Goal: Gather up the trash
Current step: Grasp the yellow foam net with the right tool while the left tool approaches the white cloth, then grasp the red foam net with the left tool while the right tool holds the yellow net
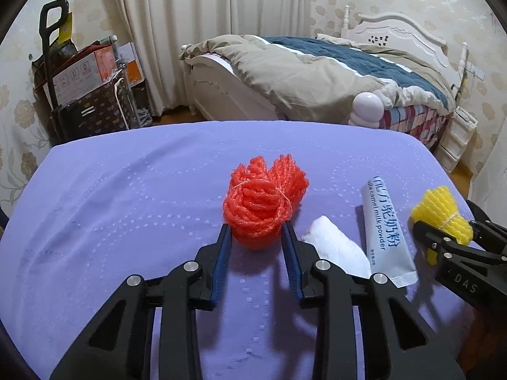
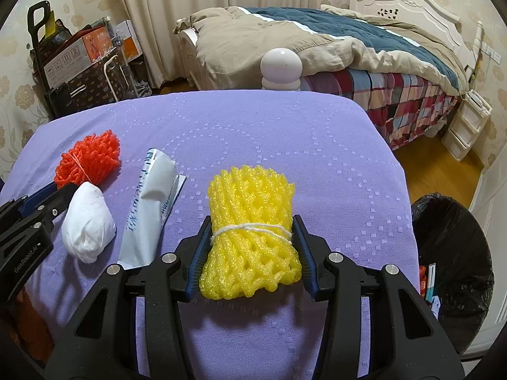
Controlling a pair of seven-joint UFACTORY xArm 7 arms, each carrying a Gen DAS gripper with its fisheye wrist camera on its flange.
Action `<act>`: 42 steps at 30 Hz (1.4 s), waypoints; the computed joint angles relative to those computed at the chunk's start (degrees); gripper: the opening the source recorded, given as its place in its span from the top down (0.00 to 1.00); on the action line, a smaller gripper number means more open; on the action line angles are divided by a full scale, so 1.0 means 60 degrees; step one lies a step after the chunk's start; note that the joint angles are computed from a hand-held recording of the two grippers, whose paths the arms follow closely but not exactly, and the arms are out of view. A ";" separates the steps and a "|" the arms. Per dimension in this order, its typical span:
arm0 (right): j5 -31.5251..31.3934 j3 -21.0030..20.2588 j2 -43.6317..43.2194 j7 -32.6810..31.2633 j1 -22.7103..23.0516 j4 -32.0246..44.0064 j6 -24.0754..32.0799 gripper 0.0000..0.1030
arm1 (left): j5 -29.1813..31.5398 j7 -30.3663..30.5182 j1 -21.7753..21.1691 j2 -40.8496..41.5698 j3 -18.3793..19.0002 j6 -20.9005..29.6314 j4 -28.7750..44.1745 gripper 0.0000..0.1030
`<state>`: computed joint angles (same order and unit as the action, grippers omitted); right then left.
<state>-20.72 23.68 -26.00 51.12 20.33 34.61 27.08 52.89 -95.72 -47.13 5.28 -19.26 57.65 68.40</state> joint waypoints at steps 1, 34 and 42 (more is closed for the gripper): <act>0.0006 0.0012 -0.0016 0.0022 0.0014 -0.0010 0.0007 0.55 | -0.0002 -0.0002 -0.0006 0.0006 -0.0003 0.0024 0.0003 0.69; -0.0153 -0.0003 -0.0037 -0.0011 -0.0031 0.0005 0.0155 0.55 | -0.0354 -0.0729 0.0419 -0.0963 -0.0626 0.0317 -0.1024 0.33; -0.0171 -0.0012 -0.0031 -0.0007 -0.0024 0.0008 0.0159 0.54 | -0.0615 -0.0203 0.0563 -0.0788 -0.0368 -0.0239 -0.0964 0.42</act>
<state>-21.74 23.61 -26.19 51.08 20.19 34.66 28.03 49.19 -96.94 -43.75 0.55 -21.47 56.22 62.62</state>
